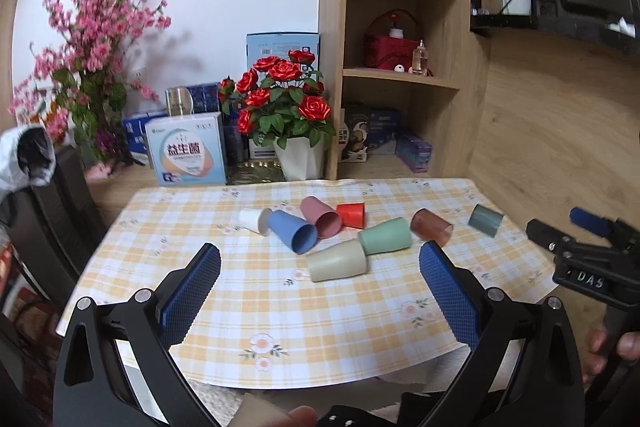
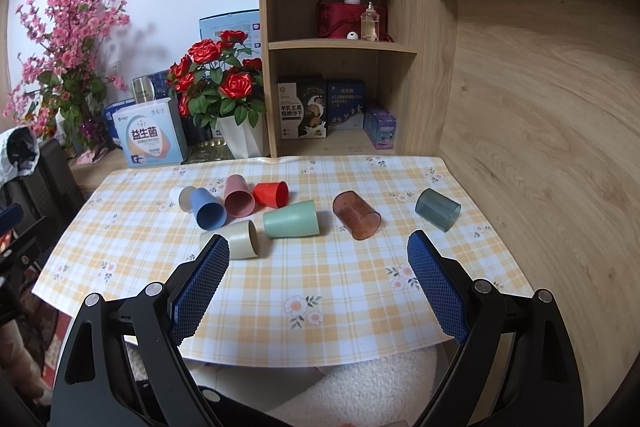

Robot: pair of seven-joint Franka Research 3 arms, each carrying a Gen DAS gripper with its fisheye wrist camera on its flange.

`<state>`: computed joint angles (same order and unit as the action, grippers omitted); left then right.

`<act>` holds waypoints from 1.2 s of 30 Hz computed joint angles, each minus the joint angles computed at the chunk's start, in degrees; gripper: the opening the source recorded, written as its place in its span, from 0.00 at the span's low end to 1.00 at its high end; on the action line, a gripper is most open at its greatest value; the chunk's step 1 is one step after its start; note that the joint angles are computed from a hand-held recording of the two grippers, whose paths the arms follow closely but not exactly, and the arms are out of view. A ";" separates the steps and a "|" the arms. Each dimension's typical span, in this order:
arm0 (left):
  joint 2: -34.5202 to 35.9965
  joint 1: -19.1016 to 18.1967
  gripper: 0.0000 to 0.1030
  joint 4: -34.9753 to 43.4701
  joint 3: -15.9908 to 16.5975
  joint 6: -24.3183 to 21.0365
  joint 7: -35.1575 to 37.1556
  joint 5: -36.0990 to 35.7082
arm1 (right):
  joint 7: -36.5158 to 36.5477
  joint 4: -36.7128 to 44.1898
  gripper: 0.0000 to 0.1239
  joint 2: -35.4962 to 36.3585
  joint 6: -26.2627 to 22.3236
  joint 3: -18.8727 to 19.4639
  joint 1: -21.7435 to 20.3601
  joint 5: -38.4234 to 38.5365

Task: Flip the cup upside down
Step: 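Move the left tool to the white cup lying on its side and close on it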

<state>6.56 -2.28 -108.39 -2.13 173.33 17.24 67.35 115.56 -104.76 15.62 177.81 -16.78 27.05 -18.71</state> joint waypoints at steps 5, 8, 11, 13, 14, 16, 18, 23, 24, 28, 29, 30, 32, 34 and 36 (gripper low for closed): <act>-0.07 0.36 0.94 -0.30 0.34 0.79 0.04 -1.01 | -0.72 0.07 0.71 0.28 -0.01 0.72 -0.57 0.80; 0.49 0.69 0.94 0.28 0.29 0.20 2.03 -2.75 | -2.40 0.47 0.71 0.76 -0.44 2.36 -1.85 2.74; 1.52 0.97 0.94 1.30 1.43 1.15 0.17 -1.29 | -5.20 1.62 0.71 1.78 -1.65 4.82 -3.73 5.60; 2.78 1.53 0.94 2.04 2.53 3.65 -1.15 -1.20 | -6.18 2.86 0.71 2.68 -2.29 5.19 -4.11 6.79; 3.29 1.77 0.94 2.42 2.71 3.88 -0.48 -2.27 | -6.50 3.65 0.71 3.22 -2.62 5.20 -4.20 7.28; 4.75 3.09 0.94 3.12 1.80 3.91 5.47 -8.08 | -7.33 5.93 0.71 4.77 -3.59 5.55 -4.66 8.50; 6.21 4.10 0.94 4.23 0.68 2.59 12.15 -14.43 | -7.48 8.32 0.71 6.51 -3.96 4.96 -4.55 9.02; 11.06 7.24 0.94 8.14 -2.59 1.40 25.67 -28.20 | -10.36 18.14 0.71 12.95 -7.10 6.56 -6.98 12.69; 12.30 7.91 0.94 9.24 -3.34 1.15 28.17 -30.50 | -10.73 20.08 0.71 14.26 -7.64 6.47 -7.06 13.00; 18.72 10.81 0.94 16.28 -7.49 -2.95 38.92 -39.47 | -12.94 29.38 0.71 20.29 -11.74 7.07 -8.19 14.35; 20.12 11.20 0.94 17.96 -8.04 -4.01 40.84 -41.23 | -13.45 32.49 0.71 22.25 -13.58 7.36 -8.58 14.70; 22.21 11.45 0.94 20.70 -8.52 -5.90 42.59 -43.14 | -14.26 35.40 0.71 24.04 -15.15 8.08 -9.26 15.24; 25.41 9.85 0.94 25.08 -6.48 -8.34 42.87 -44.68 | -15.61 41.44 0.71 27.86 -18.19 9.18 -10.33 16.18; 28.77 9.17 0.94 29.55 -5.49 -10.18 44.43 -46.70 | -15.92 45.77 0.71 30.62 -20.38 9.34 -10.76 16.61; 32.97 8.93 0.90 35.74 -5.28 -13.88 47.05 -49.24 | -15.64 50.85 0.71 33.86 -22.83 9.34 -11.13 16.88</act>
<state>39.53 6.65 -72.65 -7.41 159.45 64.29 18.12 99.91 -53.91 49.48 154.98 -7.44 15.92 -1.83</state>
